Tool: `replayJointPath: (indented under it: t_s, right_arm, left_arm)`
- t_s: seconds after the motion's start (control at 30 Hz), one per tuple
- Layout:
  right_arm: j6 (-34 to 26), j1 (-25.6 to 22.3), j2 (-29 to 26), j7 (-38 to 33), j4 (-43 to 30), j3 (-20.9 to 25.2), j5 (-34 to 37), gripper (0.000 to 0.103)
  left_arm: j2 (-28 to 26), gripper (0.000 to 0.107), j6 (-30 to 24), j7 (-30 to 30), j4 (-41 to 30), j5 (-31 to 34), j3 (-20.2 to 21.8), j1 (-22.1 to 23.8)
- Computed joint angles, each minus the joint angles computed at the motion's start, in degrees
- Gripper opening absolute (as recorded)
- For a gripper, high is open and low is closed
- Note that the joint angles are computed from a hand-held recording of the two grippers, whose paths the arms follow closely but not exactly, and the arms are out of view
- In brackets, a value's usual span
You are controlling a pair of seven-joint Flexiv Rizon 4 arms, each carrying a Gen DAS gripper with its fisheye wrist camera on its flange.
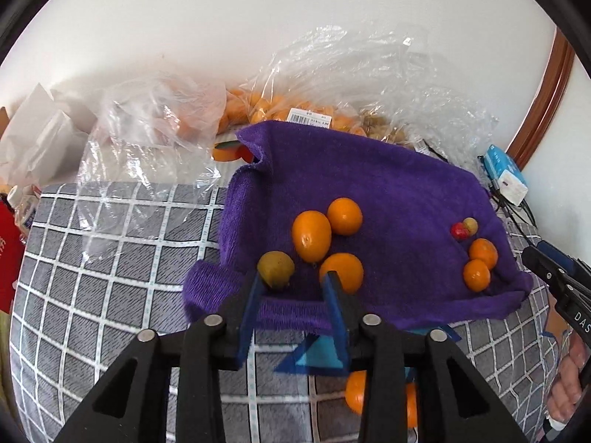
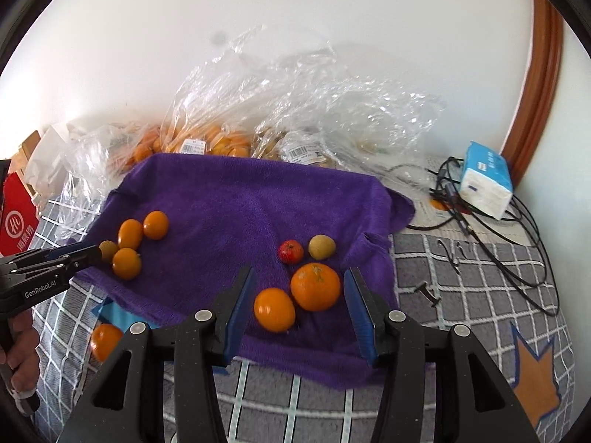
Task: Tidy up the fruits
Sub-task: 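Open both grippers to release the fruits onto the towel, then move back and grasp a large orange with the right gripper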
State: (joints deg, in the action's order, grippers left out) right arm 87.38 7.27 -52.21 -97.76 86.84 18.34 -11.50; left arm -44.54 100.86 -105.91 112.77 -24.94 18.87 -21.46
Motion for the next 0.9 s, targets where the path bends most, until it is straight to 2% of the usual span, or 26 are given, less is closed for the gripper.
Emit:
replayJointPath:
  t_s: [0.1, 0.17, 0.27, 0.33, 0.47, 0.53, 0.6, 0.73, 0.9]
  right_arm:
    - [2.9, -0.3, 2.5, 0.2, 3.9, -0.4, 0.6, 0.05]
    - [5.1, -1.2, 3.9, 0.1, 6.6, 0.3, 0.5, 0.056]
    - [8.0, -2.2, 5.6, 0.7, 10.3, 1.0, -0.2, 0.057]
    - [9.0, -3.1, 6.3, 1.1, 12.6, 1.9, -1.1, 0.057]
    - [9.4, -5.0, 5.9, 1.7, 15.5, 4.2, -3.5, 0.059]
    - [8.2, -7.1, 4.6, 0.7, 16.3, 7.3, -5.5, 0.059]
    - [7.3, -8.5, 3.5, -0.1, 16.9, 9.6, -6.3, 0.059]
    - [6.2, -8.4, 2.0, -0.5, 17.5, 11.3, -6.3, 0.059]
    - [5.6, -8.7, 0.2, -1.9, 17.6, 13.9, -6.7, 0.059]
  left_arm:
    - [1.9, 0.037, 2.6, -0.8, 3.5, -0.2, -0.3, -0.9]
    - [2.9, 0.037, 4.4, -0.8, 5.7, -0.7, -0.8, -1.3]
    - [3.2, 0.037, 6.2, -0.3, 8.5, -3.6, 0.9, -4.5]
    - [3.7, 0.037, 8.0, -0.5, 10.5, -5.1, -0.4, -4.3]
    - [3.8, 0.037, 10.8, 0.1, 14.0, -9.2, -1.8, -5.1]
    - [3.4, 0.037, 12.3, 0.6, 15.6, -11.5, -2.1, -5.7]
    - [3.3, 0.037, 13.1, 1.0, 16.6, -12.5, -3.9, -4.3]
    - [3.2, 0.037, 16.3, 0.2, 18.7, -10.4, -8.9, 1.4]
    - [2.2, 0.037, 20.4, -1.8, 20.2, -4.6, -13.9, 8.6]
